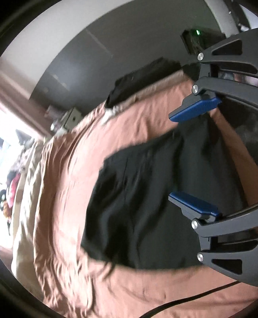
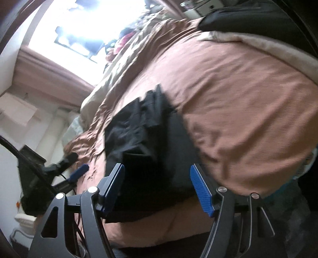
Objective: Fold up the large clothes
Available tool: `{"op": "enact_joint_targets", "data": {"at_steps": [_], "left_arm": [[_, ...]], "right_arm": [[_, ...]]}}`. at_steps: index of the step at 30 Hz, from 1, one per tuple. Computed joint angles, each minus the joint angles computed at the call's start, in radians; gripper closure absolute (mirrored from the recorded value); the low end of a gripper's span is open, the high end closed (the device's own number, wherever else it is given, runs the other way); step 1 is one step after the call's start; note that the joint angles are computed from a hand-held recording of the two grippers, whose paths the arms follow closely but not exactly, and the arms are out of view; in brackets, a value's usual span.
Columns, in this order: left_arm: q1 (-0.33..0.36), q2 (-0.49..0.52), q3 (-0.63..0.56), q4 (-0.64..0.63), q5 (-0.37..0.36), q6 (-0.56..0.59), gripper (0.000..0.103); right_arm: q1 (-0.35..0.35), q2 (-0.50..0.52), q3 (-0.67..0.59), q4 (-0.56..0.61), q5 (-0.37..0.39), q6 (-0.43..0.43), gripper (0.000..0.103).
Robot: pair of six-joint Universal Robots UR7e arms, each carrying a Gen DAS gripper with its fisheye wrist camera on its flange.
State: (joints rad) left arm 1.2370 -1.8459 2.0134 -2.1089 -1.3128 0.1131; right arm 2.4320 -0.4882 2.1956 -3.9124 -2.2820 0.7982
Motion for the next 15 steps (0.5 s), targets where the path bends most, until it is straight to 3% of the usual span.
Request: {"op": "enact_joint_targets", "data": {"at_steps": [4, 8, 10, 11, 12, 13, 15], "left_arm": [[0.082, 0.009, -0.042, -0.010, 0.051, 0.010, 0.029], [0.152, 0.023, -0.046, -0.024, 0.119, 0.009, 0.029], [0.184, 0.039, -0.045, -0.012, 0.168, -0.016, 0.029], [0.204, 0.045, -0.052, -0.005, 0.165, -0.012, 0.029], [0.224, 0.055, -0.052, 0.004, 0.150, -0.019, 0.029], [0.238, 0.058, -0.053, 0.016, 0.135, -0.023, 0.029], [0.255, 0.061, -0.049, 0.027, 0.110, -0.018, 0.029]], "right_arm": [[-0.024, 0.011, -0.063, 0.042, 0.045, -0.064, 0.025], [-0.056, 0.029, -0.121, 0.142, 0.071, -0.066, 0.025], [-0.070, 0.038, -0.144, 0.197, 0.045, -0.043, 0.026], [-0.075, 0.042, -0.157, 0.237, 0.007, -0.037, 0.032], [-0.078, 0.044, -0.163, 0.236, 0.008, -0.051, 0.062], [-0.089, 0.050, -0.158, 0.197, 0.039, -0.074, 0.076], [-0.110, 0.056, -0.138, 0.132, 0.077, -0.083, 0.084]]}}
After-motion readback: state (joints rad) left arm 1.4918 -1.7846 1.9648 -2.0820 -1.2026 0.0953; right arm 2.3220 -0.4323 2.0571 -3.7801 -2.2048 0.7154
